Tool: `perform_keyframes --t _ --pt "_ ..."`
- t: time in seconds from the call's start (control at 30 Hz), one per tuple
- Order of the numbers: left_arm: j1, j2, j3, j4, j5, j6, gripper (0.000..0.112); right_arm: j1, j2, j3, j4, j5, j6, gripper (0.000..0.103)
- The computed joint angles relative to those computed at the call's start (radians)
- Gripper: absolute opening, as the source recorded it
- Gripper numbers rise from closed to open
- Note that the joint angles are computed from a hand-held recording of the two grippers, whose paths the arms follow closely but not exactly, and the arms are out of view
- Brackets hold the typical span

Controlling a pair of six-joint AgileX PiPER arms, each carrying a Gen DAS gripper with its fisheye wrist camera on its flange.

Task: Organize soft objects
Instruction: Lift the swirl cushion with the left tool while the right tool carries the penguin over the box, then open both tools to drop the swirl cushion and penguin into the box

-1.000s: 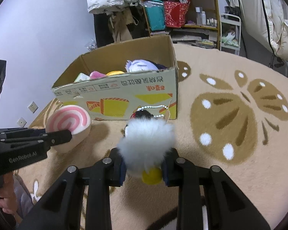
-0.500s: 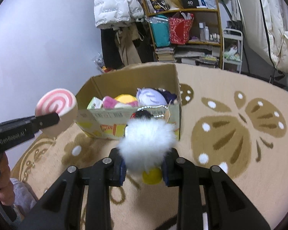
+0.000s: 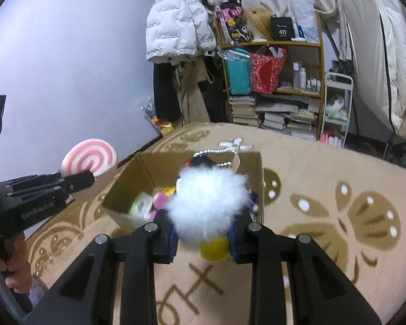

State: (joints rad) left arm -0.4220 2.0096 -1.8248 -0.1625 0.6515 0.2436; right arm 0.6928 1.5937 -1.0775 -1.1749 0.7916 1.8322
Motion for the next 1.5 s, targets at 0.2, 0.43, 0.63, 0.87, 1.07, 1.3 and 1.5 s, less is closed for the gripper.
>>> perform_keyframes --t 0.2,0.43,0.63,0.87,1.07,1.3,1.5 --pt "-0.007 0.084 -0.132 0.072 0.055 -0.059 0.027 -0.064 0.049 -0.080 -0.008 -0.063 -0.081 0.030" --pt "-0.016 0.172 -0.224 0.092 0.078 -0.093 0.028 -0.125 0.134 -0.134 0.026 -0.159 -0.143 0.030" --pt "-0.020 0.243 -0.301 0.092 0.124 -0.106 0.029 -0.169 0.165 -0.096 0.030 -0.266 -0.109 0.033" --pt "-0.032 0.270 -0.302 0.147 0.119 -0.127 0.032 -0.197 0.162 -0.045 -0.011 -0.333 -0.028 0.035" --pt "-0.030 0.268 -0.290 0.132 0.113 -0.124 0.037 -0.203 0.152 -0.010 -0.062 -0.343 0.071 0.051" --pt "-0.050 0.233 -0.221 0.184 0.068 -0.135 0.055 -0.190 0.139 -0.002 -0.041 -0.324 0.067 0.058" --pt "-0.047 0.178 -0.149 0.174 0.013 -0.133 0.071 -0.178 0.117 0.007 -0.029 -0.298 0.060 0.069"
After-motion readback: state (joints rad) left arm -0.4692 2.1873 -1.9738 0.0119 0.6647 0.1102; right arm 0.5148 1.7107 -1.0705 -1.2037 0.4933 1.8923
